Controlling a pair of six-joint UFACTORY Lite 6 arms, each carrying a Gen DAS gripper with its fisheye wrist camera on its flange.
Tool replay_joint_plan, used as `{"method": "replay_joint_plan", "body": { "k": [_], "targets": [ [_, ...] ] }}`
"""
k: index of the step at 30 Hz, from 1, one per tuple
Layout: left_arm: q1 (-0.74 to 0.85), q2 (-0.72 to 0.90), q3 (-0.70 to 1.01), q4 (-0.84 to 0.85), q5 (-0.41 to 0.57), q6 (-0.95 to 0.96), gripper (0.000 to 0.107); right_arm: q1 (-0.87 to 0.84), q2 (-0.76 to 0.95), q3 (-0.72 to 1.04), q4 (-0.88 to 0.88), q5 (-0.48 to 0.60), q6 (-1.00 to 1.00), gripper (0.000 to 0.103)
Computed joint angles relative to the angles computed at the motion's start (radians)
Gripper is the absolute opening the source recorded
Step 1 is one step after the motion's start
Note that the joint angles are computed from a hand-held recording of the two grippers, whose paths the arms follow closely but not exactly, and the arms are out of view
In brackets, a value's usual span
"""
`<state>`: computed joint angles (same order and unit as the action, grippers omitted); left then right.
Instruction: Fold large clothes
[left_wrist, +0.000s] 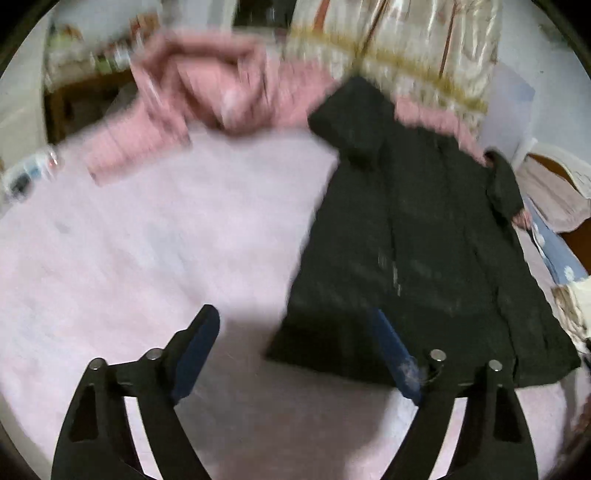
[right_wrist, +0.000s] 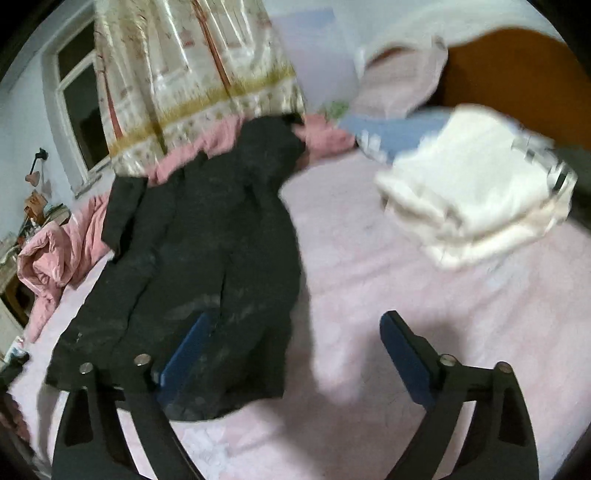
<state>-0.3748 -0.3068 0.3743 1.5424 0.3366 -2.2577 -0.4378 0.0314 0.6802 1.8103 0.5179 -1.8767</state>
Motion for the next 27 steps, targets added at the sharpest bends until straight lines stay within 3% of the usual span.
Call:
{"method": "replay_joint_plan", "body": {
  "k": [2, 4, 6, 7, 8, 9, 12, 15, 16, 19, 22, 24, 27],
  "targets": [
    [0.057, 0.093, 0.009, 0.193, -0.102, -0.209, 0.070, 0.002, 0.117, 0.075, -0.149, 0.053, 0.155, 0.078],
    [0.025, 0.140, 0.019, 0.249, -0.074, -0.302, 0.063, 0.016, 0.215, 0.129, -0.242, 0.113, 0.228, 0.074],
    [-0.023, 0.169, 0.046, 0.238, -0.046, -0.279, 0.044, 0.033, 0.294, 0.159, -0.258, 0.181, 0.239, 0.068],
    [-0.018, 0.172, 0.050, 0.287, -0.065, -0.312, 0.039, 0.050, 0.280, 0.133, -0.204, 0.152, 0.191, 0.050],
    [-0.029, 0.172, 0.048, 0.333, -0.065, -0.361, 0.027, 0.070, 0.259, 0.109, -0.144, 0.114, 0.136, 0.033],
    [-0.041, 0.175, 0.050, 0.388, -0.061, -0.419, 0.013, 0.081, 0.251, 0.097, -0.116, 0.103, 0.102, 0.006],
    [-0.070, 0.106, 0.008, 0.392, -0.018, -0.442, 0.004, 0.062, 0.194, 0.036, -0.029, 0.133, 0.039, 0.004],
    [-0.164, -0.144, -0.081, 0.111, 0.064, -0.169, 0.004, 0.025, 0.017, -0.082, 0.007, 0.148, 0.016, 0.003],
    [-0.225, -0.224, -0.106, 0.006, 0.125, -0.070, 0.004, -0.007, -0.064, -0.132, -0.024, 0.168, 0.033, 0.003],
    [-0.535, -0.427, -0.135, -0.308, 0.434, 0.120, 0.004, -0.109, -0.325, -0.280, -0.167, 0.211, 0.128, 0.003],
    [-0.843, -0.503, -0.144, -0.462, 0.700, 0.091, 0.004, -0.272, -0.614, -0.414, -0.392, 0.310, 0.264, 0.003],
    [-0.992, -0.481, -0.123, -0.528, 0.812, 0.033, 0.004, -0.362, -0.732, -0.451, -0.489, 0.379, 0.323, 0.003],
    [-1.084, -0.474, -0.079, -0.572, 0.919, 0.050, 0.004, -0.501, -0.842, -0.442, -0.595, 0.513, 0.407, 0.003]
  ]
}}
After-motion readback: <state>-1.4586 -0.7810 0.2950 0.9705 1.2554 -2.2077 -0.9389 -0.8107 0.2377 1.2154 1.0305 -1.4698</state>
